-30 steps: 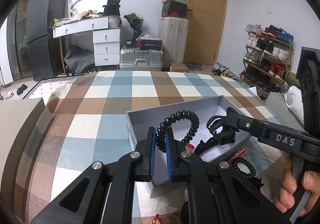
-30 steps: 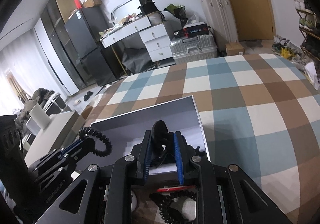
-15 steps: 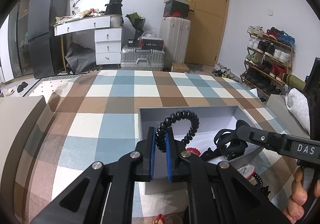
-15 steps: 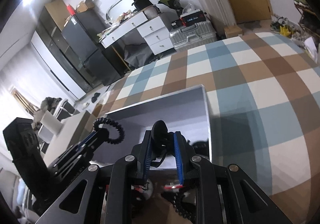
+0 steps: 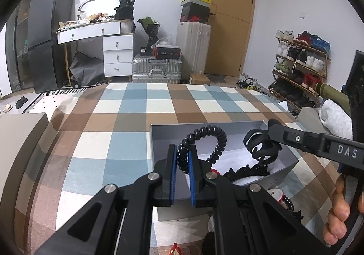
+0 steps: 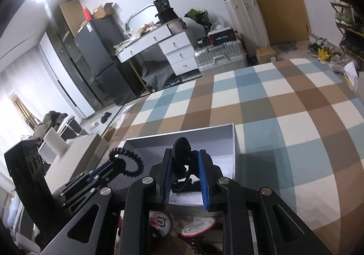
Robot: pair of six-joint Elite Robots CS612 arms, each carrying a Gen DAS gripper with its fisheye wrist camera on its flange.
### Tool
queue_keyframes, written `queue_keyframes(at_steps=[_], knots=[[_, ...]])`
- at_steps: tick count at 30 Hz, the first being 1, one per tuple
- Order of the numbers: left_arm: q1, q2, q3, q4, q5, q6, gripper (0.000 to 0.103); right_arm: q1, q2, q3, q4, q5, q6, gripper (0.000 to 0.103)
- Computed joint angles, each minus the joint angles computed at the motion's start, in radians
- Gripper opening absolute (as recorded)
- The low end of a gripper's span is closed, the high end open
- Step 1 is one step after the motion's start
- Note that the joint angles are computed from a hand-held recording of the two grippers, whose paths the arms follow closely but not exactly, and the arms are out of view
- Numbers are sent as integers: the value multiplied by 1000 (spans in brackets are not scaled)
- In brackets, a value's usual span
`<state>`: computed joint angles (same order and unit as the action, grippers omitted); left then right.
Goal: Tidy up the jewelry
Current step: 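Open both tools to drop the claw clip and coil tie into the box, then withdraw both tools from the box back to the accessory pile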
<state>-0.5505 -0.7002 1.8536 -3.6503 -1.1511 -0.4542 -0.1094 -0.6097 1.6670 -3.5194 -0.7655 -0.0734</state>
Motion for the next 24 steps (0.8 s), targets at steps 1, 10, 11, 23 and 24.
queue_keyframes(at_steps=[1, 10, 11, 23, 24], knots=[[0, 0, -1, -1, -1, 1, 5, -1, -1, 0, 5, 1, -4, 23], [1, -2, 3, 0, -4, -15, 20, -15, -12, 25, -63, -9, 3, 49], [1, -3, 4, 0, -6, -17, 29, -17, -15, 31, -66, -10, -5, 56], [-8, -18, 36, -61, -16, -7, 102, -54, -32, 98, -58, -68, -85, 91], [-11, -22, 46, -71, -10, -10, 102, -58, -33, 101, -56, -70, -82, 93]])
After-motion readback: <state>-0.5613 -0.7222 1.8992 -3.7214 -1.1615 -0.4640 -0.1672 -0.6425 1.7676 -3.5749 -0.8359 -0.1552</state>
